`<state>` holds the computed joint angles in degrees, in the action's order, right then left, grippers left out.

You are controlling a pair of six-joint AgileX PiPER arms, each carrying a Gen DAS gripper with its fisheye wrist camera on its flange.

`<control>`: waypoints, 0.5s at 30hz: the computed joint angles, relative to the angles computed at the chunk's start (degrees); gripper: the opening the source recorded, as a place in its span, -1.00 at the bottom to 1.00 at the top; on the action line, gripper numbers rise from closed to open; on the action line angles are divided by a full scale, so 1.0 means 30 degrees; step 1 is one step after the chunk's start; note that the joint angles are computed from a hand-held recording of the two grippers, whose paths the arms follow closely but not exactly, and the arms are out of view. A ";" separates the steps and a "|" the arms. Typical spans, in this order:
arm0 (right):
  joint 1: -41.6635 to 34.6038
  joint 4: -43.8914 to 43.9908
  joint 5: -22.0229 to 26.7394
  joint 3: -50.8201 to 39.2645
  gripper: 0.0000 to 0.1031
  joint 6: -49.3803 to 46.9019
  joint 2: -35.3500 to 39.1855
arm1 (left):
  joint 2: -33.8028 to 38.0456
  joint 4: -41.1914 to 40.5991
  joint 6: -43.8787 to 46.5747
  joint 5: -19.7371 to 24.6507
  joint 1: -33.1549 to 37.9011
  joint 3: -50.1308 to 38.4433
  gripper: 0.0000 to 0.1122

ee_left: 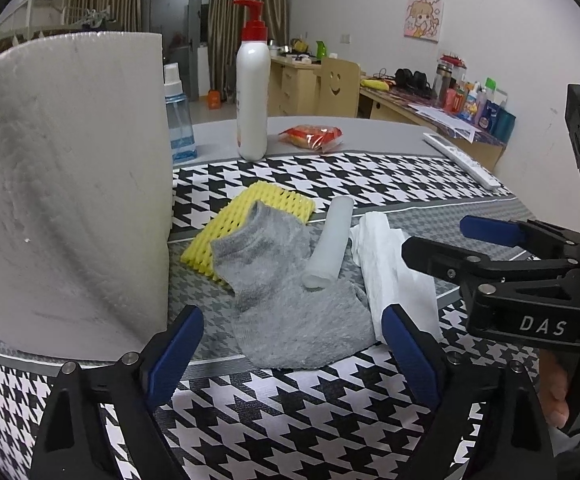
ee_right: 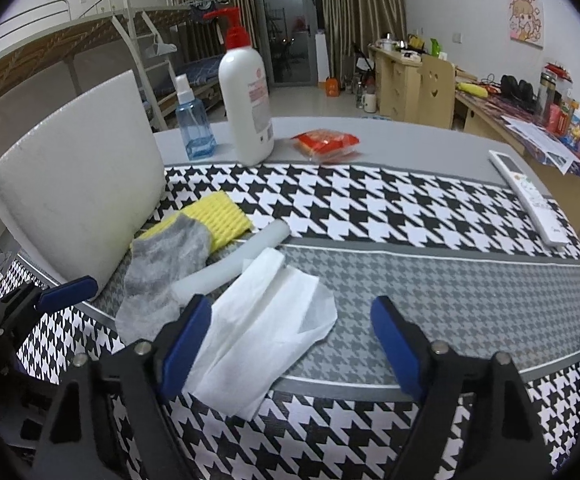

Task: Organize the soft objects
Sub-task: 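Close the left tool on the grey sock while the right tool grasps the white tissue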

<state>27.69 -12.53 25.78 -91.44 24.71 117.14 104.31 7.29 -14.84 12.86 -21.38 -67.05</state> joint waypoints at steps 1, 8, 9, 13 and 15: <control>0.0033 0.0050 0.0084 -0.0100 0.63 -0.0082 0.0111 | -0.0003 -0.0202 0.0220 0.0034 0.0035 0.0001 0.61; 0.0141 0.0682 0.1142 -0.1364 0.39 -0.0894 0.1034 | 0.0475 -0.2352 0.2456 0.0446 0.0312 -0.0441 0.52; 0.0174 0.0806 0.1369 -0.1581 0.36 -0.1023 0.1196 | 0.0559 -0.3146 0.3205 0.0581 0.0418 -0.0531 0.50; 0.0210 0.1038 0.2036 -0.2226 0.35 -0.1257 0.1658 | 0.0671 -0.3986 0.4049 0.0859 0.0596 -0.0645 0.50; 0.0223 0.1228 0.2195 -0.2415 0.35 -0.1472 0.1759 | 0.0732 -0.4562 0.4640 0.1018 0.0644 -0.0709 0.48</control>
